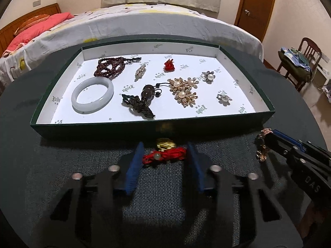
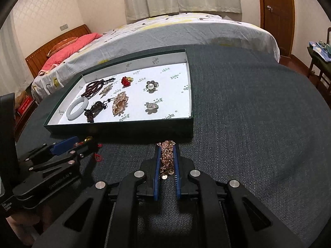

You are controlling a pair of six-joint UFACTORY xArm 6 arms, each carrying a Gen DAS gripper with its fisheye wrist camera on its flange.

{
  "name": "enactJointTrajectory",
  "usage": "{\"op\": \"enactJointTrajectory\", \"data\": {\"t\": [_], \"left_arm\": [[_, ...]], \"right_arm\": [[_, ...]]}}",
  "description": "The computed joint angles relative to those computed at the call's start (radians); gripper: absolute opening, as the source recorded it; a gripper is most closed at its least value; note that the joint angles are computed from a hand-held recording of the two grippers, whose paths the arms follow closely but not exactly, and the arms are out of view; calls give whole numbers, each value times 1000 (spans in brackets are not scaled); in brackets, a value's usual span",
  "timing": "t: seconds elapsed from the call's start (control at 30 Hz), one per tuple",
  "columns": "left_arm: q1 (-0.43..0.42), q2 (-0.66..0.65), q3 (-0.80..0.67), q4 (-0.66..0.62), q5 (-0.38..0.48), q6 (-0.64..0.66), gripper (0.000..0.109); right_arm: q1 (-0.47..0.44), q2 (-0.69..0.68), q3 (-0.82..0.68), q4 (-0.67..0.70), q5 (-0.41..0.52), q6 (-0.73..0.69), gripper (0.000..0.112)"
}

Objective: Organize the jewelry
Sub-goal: 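Grasp the gold ingot red-knot charm with the left tool while the right tool holds the chain, then carry charm and chain into the green box and open both tools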

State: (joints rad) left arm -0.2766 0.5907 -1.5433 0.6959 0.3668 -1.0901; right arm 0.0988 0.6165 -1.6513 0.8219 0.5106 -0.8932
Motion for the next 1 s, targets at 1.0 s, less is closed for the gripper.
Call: {"op": "enactJointTrajectory", "data": {"t": [1.0], "left_arm": [[25, -152, 170, 202, -109, -184, 15]], "right_arm": [[12, -141, 134, 153, -50, -142, 12]]}}
